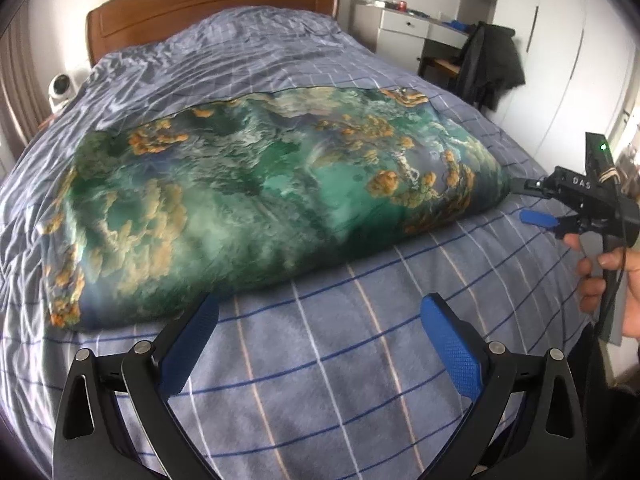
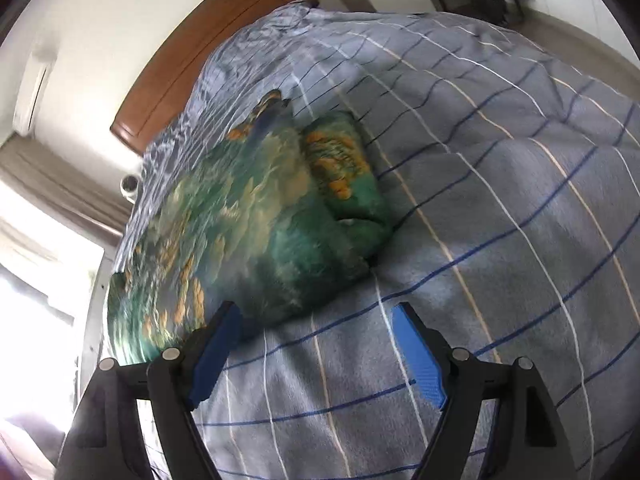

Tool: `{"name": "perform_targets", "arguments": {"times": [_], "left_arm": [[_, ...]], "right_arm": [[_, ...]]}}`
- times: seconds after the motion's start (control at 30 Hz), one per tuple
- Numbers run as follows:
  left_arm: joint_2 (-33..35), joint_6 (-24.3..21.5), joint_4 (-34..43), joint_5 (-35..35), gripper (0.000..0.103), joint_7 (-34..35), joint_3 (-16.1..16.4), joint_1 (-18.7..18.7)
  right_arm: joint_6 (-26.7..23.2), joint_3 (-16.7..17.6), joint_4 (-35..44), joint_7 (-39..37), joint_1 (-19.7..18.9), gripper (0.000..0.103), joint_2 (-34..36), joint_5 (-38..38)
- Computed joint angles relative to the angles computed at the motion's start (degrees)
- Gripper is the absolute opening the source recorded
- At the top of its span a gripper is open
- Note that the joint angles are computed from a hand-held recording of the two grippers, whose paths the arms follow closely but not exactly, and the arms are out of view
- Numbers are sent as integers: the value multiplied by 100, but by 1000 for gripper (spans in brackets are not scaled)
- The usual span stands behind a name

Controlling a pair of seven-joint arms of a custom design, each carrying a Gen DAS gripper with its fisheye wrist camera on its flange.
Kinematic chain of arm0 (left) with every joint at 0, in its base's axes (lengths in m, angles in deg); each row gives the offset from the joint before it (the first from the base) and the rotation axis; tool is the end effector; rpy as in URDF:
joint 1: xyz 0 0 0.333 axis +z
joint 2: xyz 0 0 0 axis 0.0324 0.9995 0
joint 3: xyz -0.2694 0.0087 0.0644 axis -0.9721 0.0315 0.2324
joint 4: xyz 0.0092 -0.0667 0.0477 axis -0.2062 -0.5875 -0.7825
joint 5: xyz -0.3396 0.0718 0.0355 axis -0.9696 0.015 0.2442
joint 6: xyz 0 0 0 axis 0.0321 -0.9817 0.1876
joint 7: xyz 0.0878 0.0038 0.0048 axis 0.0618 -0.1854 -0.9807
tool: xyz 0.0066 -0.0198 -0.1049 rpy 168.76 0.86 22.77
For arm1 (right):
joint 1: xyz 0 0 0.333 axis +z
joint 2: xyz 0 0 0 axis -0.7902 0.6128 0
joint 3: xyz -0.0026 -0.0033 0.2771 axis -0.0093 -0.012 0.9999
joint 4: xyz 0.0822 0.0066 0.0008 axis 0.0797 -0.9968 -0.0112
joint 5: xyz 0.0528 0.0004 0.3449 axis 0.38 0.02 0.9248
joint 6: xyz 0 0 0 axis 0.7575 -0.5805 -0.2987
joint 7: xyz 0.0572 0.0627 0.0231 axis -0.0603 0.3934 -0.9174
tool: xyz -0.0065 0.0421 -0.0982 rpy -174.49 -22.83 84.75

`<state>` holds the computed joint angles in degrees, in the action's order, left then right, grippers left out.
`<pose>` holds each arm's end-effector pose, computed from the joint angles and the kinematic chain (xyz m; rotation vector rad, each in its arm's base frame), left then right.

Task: Fold large clothes

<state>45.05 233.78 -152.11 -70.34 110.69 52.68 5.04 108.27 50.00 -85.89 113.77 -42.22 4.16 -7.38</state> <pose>0.3926 0.0200 0.4776 -1.9375 1.7223 -0.6961 0.5565 0.1249 0.4982 -1.6688 1.7221 0.1574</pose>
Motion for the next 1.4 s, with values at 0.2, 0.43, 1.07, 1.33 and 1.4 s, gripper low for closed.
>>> {"name": "perform_targets", "arguments": {"times": [0.2,0.43,1.07,1.33,1.4], "left_arm": [[-64,-85,-106,-96,101,-74,37,-67],[-182,-145,-191,29,101,-190,-98,26],[-208,-206,-359,3,101,-394,58,222],[-110,-324,-218,72,101,-448,-20,217],[-11,-447,-57,-14,101,-299,120,104]], "right_arm": [[-202,-12,203,-82,-65,82,181,146],[-547,201,968,31,-324,84,1023,937],[-253,340,1281,12,-458,85,1266,897],[-717,438,2155,439,-592,86,2031,1007],[-830,405,2467,507,-464,71,2164,382]]}}
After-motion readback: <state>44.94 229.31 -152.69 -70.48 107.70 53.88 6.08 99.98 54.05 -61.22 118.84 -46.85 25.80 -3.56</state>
